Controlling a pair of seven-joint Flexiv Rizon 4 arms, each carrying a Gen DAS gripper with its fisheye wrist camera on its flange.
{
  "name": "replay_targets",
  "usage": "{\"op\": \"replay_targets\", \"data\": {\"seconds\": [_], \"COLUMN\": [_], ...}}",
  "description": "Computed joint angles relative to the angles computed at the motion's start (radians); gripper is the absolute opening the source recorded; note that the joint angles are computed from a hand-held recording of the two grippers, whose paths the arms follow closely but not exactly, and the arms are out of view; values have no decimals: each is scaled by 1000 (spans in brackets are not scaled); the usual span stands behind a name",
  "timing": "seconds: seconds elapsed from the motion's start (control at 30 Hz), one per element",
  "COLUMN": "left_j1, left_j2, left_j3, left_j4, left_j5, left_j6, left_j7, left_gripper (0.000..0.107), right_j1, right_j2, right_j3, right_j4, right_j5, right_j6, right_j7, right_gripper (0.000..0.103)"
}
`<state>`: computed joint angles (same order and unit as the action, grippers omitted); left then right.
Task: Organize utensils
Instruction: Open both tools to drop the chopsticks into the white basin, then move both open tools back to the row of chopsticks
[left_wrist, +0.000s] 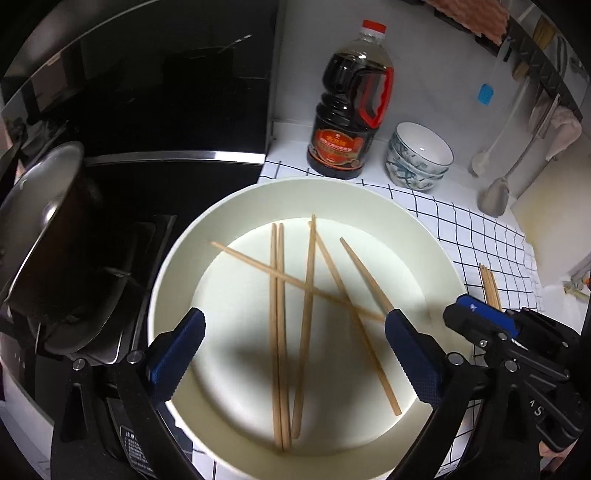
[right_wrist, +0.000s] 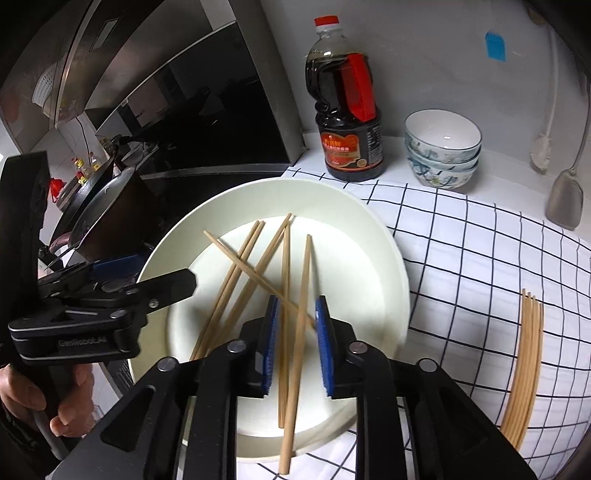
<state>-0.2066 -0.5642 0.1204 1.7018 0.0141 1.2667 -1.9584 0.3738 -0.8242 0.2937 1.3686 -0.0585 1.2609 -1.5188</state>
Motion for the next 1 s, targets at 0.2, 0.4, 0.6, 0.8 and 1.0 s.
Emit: {"op": "replay_targets", "data": {"seconds": [0.2,0.4,0.6,0.8,1.0], "left_j1": [-18,-40,-52,-86,-95], "left_j2": [28,48,60,72,75], "left_j3": [18,37,32,47,28], "left_j4": [23,33,25,5,-20], "left_j5": [13,64,100,176,209], "left_j6": [-36,-73,-120,-127,-130], "left_j7": [-53,-123,-175,-241,-262], "left_gripper": [97,97,97,97,97], "right_j1": [-4,-26,-46,-62,-83], "right_j2": [30,57,81,101,123], "right_j3": [-8,-3,8,21,32], "right_j4": [46,90,131,165,197], "right_j5": [-5,0,3,7,20], "right_j6": [35,65,79,87,96], "right_j7": [1,16,18,14,3], "right_gripper": [29,36,41,44,46]}}
